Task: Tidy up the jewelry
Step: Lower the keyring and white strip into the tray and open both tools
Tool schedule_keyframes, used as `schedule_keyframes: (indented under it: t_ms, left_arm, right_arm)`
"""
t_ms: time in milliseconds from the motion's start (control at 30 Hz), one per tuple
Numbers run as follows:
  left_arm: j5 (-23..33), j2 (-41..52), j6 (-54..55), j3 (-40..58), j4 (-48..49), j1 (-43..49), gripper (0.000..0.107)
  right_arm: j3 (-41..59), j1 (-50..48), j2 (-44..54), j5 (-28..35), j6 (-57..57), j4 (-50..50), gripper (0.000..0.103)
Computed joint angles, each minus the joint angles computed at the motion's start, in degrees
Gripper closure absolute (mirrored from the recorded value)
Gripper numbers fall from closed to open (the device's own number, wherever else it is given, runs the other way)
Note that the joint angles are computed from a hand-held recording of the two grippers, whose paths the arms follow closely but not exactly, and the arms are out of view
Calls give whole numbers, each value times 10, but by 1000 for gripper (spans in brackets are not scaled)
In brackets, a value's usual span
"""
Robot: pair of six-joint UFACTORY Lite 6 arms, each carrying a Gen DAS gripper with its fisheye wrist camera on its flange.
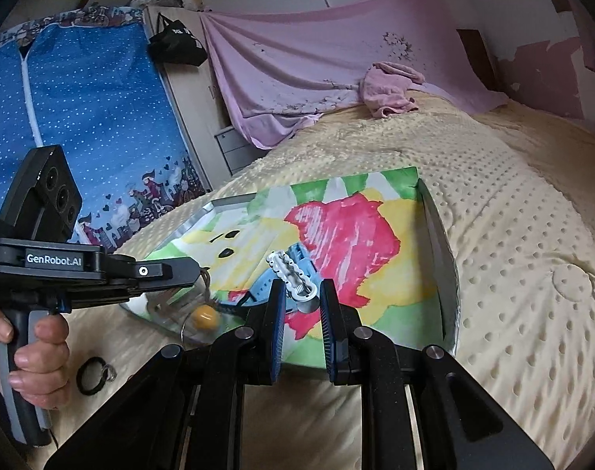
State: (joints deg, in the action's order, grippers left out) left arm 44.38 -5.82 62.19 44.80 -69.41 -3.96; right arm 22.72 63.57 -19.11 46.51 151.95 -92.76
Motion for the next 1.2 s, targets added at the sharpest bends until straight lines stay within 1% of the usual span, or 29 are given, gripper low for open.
schedule_keyframes:
  t_ms: [167,267,467,533,600,633,700,767,833,900,933,1000,1033,1067,1100,1133,1167,1200]
  left_arm:
    - [-36,13,12,-3,-6,-7,104]
    - [-45,16,14,-3,-3,-5,104]
    - [-68,-3,35,-23,-12,-8,103]
    - [-78,-15,38,-32,-9,-11,103]
    - [-85,-28,37,-41,-4,-11,102]
    - [-86,-33,35,-44,-1,-11,101]
    - [-87,-46,31,-52,4,-9,98]
    - [-88,-66,28,-64,11,-8,91]
    - [-92,-88,20,-76,19,-12,88]
    - [-92,-111,11,-87,29,-11,88]
    - [-90,-124,8,-93,33,-9,88]
    - [-85,-154,1,-109,43,-3,88]
    - [-81,-174,-1,-119,48,3,86]
    - [-76,-191,-5,-127,54,9,81]
    - [-69,-212,-8,-138,59,18,77]
    - [-60,-235,-8,-150,63,29,69]
    - [-50,-264,-8,-163,67,43,57]
    - [-42,-295,-7,-178,72,58,51]
  right_arm:
    - [11,-39,37,-37,38,-39,87]
    - [16,-50,55,-51,52,-51,87]
    - [14,-46,65,-54,61,-47,87]
    - [15,-36,69,-45,62,-41,86]
    - [8,-23,58,-32,53,-23,84]
    - [8,-13,57,-22,48,-13,79]
    - [5,4,49,-3,39,5,72]
    - [6,28,45,22,27,31,72]
    - [6,51,35,46,11,58,71]
    - [8,81,28,78,-5,89,68]
    - [10,100,26,99,-10,106,63]
    - [11,134,17,137,-16,132,60]
    - [15,157,17,160,-19,148,60]
    - [18,175,16,179,-21,161,59]
    - [21,193,16,200,-21,174,54]
    - [26,219,19,227,-17,189,48]
    - [29,238,17,247,-15,198,46]
    - [32,252,16,262,-15,206,45]
